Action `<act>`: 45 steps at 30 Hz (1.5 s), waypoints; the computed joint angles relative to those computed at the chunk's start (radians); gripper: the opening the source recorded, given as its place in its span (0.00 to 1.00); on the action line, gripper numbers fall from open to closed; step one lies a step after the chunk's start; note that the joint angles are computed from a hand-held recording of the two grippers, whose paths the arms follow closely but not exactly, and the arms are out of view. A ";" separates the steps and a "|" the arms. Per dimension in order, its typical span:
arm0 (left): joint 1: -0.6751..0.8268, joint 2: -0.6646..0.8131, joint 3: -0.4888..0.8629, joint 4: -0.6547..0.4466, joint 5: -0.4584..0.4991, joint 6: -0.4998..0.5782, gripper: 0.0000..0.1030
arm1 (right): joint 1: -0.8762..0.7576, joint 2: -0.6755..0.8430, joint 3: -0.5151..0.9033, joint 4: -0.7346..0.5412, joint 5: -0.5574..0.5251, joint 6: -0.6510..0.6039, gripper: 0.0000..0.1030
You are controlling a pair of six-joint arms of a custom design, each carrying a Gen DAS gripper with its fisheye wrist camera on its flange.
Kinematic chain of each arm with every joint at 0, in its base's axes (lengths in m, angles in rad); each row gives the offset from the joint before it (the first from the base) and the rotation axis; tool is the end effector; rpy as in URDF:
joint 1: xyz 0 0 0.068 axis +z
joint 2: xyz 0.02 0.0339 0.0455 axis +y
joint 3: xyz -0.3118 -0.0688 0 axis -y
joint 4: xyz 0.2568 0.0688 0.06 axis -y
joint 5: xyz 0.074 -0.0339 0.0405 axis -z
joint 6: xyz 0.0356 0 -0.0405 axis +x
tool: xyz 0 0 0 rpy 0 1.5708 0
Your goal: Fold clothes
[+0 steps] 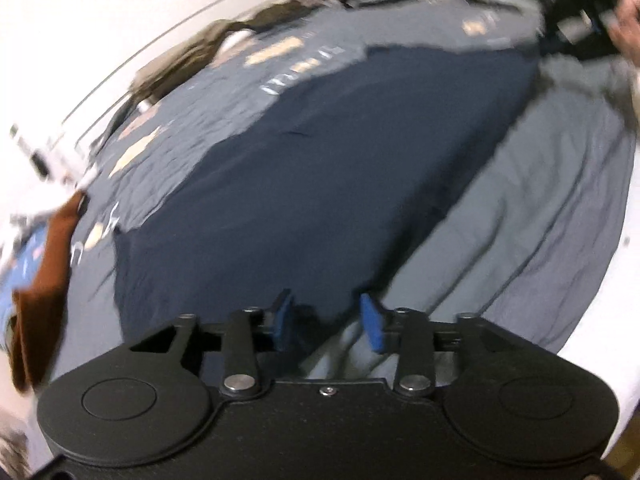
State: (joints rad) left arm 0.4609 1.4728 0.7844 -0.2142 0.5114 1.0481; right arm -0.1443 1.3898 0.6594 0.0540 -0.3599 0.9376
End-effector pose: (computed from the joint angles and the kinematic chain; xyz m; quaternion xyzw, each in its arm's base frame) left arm 0.2684 0.1138 0.2245 0.3439 0.8509 0.0432 0.3948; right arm 0.2778 -0.0277 0.2264 0.3905 0.8003 0.3132 0.3301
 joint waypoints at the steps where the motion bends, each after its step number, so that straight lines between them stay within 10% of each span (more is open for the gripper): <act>1: 0.024 0.009 0.027 -0.023 0.029 -0.038 0.56 | 0.007 -0.026 0.004 -0.022 0.005 -0.007 0.08; 11: 0.265 0.237 0.373 -0.191 0.260 -0.747 0.68 | 0.128 -0.156 0.031 -0.055 0.103 0.018 0.14; 20: 0.362 0.334 0.412 -0.248 0.360 -1.040 0.68 | 0.197 -0.093 0.067 -0.006 0.067 0.036 0.16; 36: 0.437 0.375 0.383 -0.236 0.426 -1.106 0.74 | 0.572 0.109 0.199 0.067 -0.006 -0.153 0.54; 45: 0.395 0.383 0.343 -0.186 0.430 -1.157 0.74 | 0.655 0.128 0.181 0.138 -0.025 -0.148 0.59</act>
State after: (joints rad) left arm 0.8562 1.8558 1.1278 -0.4002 0.9410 -0.1084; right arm 0.5104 1.5180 0.8403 0.1925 -0.3850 0.7893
